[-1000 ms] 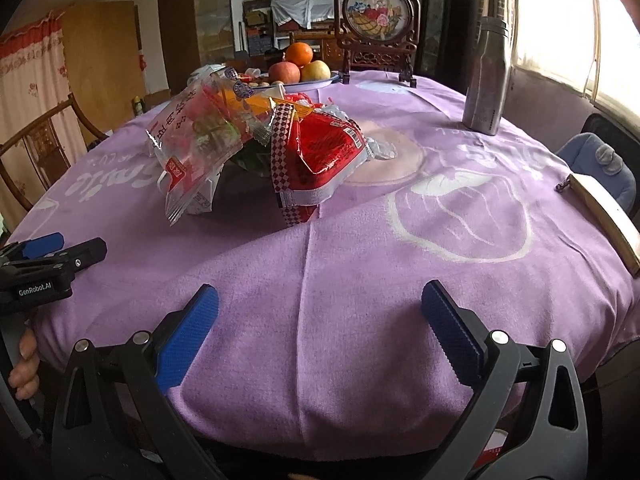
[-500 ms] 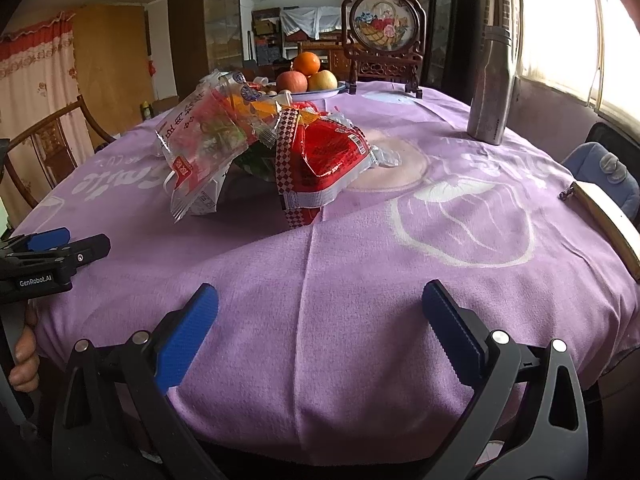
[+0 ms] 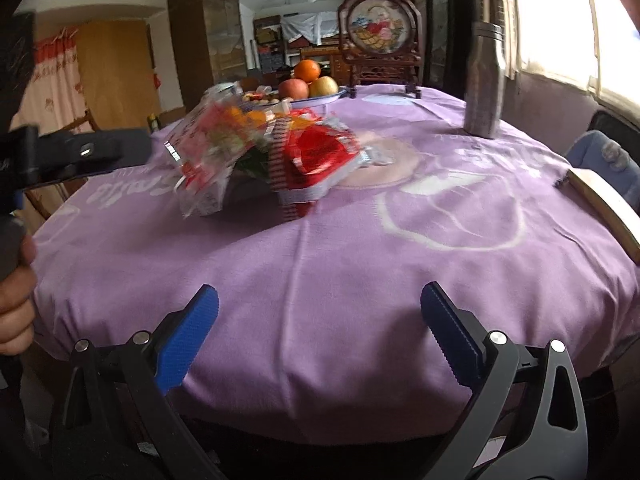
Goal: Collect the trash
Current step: 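Grasp the red snack bag with the right gripper while the left grasps the clear bag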
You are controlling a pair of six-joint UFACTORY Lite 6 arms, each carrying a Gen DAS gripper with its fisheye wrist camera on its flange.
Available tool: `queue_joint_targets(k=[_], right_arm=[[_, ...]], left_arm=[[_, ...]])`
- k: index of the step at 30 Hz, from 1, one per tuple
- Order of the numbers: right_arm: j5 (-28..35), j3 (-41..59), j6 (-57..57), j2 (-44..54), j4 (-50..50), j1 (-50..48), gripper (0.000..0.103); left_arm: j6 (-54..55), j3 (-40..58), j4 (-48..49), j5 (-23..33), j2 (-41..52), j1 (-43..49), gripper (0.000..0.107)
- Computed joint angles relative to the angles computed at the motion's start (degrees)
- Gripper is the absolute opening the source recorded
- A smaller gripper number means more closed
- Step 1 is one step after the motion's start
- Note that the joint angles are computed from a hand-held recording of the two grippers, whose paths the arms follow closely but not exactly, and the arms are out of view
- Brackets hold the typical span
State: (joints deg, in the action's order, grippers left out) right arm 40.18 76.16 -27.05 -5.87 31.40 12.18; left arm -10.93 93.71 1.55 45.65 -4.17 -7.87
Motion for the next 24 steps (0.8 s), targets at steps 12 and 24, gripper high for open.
queue_joint_targets(k=[12, 24], right_arm=[[5.37, 4.45, -6.03, 3.52, 9.53, -8.19, 0.097], [10.69, 27.32, 6.17, 20.00, 3.55, -0.08, 0.097]], left_arm=[[15.91, 1.26, -11.75, -2.54, 3.27, 10.57, 0.055], [30.80, -9.52, -29.17, -1.95, -6.14, 24.44, 0.097]])
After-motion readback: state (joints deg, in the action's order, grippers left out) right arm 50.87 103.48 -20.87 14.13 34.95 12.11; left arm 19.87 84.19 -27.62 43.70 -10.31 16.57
